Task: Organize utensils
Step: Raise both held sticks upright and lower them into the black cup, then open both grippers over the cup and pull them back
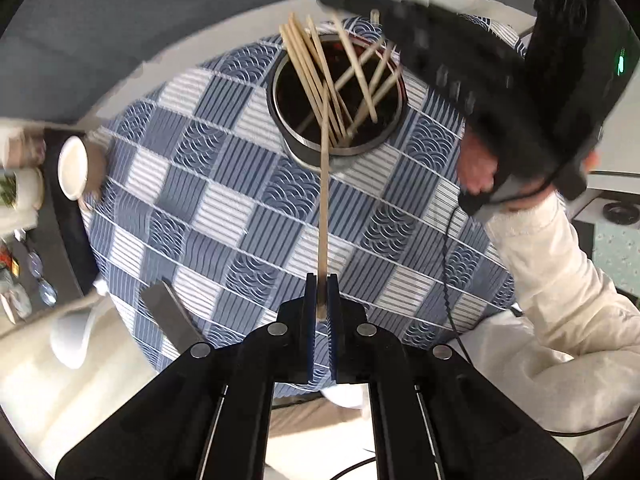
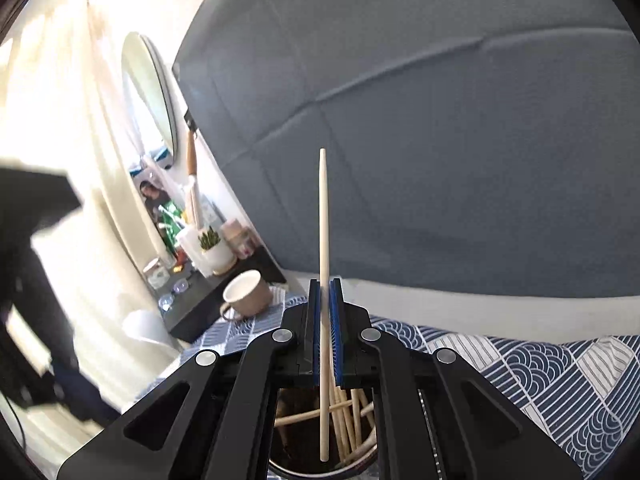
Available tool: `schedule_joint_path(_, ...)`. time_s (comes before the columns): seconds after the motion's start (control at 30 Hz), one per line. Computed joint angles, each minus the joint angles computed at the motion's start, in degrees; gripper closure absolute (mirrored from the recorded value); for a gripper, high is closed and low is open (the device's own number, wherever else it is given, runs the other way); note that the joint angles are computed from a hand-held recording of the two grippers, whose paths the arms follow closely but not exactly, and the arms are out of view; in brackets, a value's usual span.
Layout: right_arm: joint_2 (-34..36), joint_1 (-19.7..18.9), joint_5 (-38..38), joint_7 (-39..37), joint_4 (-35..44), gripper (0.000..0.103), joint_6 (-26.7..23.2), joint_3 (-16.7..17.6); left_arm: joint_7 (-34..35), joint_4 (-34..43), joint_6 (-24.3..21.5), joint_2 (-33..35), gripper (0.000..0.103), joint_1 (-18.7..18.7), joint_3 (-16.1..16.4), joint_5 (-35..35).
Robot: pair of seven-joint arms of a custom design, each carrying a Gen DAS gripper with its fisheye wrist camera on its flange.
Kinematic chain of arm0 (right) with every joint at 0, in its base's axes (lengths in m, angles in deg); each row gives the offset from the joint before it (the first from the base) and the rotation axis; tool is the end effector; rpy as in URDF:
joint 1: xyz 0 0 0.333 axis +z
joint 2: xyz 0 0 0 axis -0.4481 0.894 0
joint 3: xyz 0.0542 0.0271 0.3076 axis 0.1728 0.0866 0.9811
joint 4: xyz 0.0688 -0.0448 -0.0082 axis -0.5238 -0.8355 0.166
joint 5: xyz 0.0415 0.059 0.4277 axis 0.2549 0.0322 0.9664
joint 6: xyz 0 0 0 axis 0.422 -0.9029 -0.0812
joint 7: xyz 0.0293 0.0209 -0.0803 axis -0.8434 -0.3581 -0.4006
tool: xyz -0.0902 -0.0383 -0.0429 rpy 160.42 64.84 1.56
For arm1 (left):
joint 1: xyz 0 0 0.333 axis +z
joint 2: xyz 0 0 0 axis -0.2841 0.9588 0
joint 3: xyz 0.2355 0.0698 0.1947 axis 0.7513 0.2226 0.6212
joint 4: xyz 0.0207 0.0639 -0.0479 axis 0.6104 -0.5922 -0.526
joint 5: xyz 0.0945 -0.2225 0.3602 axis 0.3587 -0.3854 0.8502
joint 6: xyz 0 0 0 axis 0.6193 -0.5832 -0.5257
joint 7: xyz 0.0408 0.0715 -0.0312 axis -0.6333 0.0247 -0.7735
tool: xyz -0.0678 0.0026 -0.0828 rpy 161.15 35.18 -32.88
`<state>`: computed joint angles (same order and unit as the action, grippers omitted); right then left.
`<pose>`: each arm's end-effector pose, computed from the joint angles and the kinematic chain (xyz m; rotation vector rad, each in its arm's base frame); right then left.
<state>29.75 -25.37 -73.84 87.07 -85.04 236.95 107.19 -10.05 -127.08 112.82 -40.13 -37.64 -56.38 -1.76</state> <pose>0.5997 0.4832 0.4428 -1.6733 1.0126 -0.0673 0.5333 -0.3632 0.5627 1.8291 -2.4217 -0.1547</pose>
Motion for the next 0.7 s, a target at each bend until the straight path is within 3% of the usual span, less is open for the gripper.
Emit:
schedule_joint_path(0.2,-1.4,-0.7,-0.1,-0.6,-3.0,0.098,-0.3,-0.4,1.2,7.8,-2.1,5.7,0.097,-1.0,0.7,3.1)
schedule_joint_path(0.4,-5.9,0.2,0.0,-1.8,-6.6,0.098,-1.0,-3.2,0.9,9.5,-0.6,7.3,0.097,-1.8,1.4,4.7)
schedule_joint_path(0.53,-7.5,-1.1,0.7,-3.5,-8.2,0.096,-1.8,-2.0,0.4,9.3,0.6,6.9,0.092,-1.8,1.8,5.4)
schedule_joint_path(0.63,-10.1,0.4,1.6,-4.5,-9.5,0.08,-1.8,-4.1,0.1,7.4,2.5,4.9,0.08,-1.3,1.9,5.6)
schedule_joint_path(0.7,-12.1,1.8,2.3,-4.4,-10.5,0.062,-1.0,-6.1,0.0,5.8,4.1,3.1,0.064,-1.0,1.8,6.0)
